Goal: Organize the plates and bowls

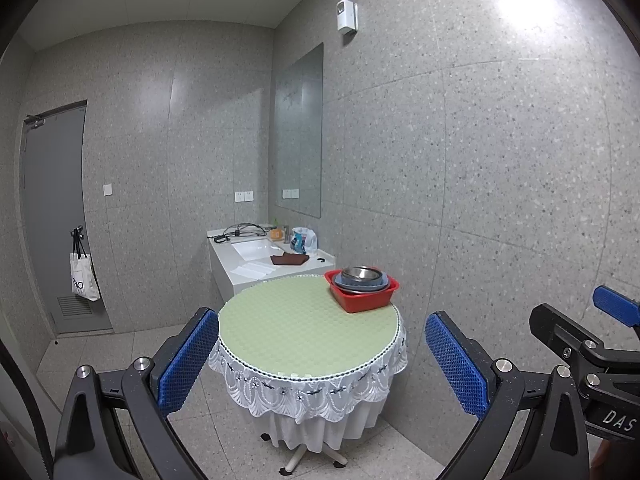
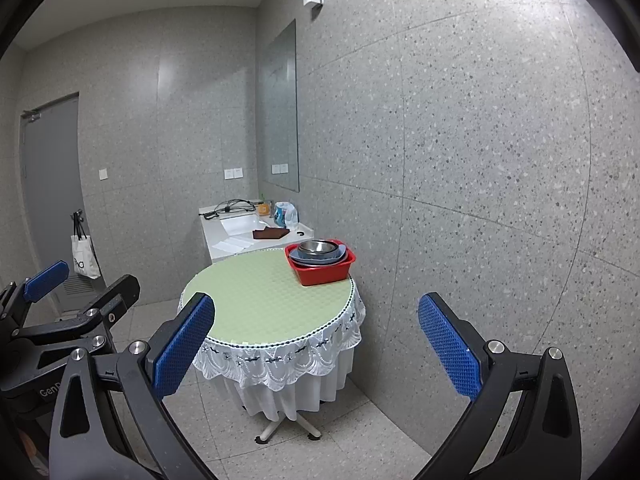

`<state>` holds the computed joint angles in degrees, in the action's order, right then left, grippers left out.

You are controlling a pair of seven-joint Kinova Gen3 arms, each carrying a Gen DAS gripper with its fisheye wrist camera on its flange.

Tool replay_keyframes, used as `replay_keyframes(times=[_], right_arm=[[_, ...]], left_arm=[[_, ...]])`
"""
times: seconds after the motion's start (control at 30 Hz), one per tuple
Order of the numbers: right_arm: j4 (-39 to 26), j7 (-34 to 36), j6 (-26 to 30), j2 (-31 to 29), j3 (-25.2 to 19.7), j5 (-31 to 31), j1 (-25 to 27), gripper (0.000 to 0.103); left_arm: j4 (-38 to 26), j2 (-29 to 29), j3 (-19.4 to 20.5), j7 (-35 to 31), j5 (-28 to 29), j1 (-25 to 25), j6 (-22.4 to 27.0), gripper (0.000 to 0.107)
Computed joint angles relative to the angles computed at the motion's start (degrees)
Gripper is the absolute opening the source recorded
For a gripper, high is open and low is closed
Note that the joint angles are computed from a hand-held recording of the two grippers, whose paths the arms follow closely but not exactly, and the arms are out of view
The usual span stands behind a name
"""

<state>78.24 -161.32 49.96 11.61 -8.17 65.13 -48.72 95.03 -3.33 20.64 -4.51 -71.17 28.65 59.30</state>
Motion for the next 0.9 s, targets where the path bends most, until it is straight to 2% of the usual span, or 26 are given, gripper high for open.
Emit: replay_keyframes(times=[0.9], right_arm=[[-0.09,0.64,-1.53,-0.02,0.28,-0.11,0.56,0.103]], left_arm=[[-0.29,2.08,-1.17,3.25,-2.60,3.31,2.37,0.102]])
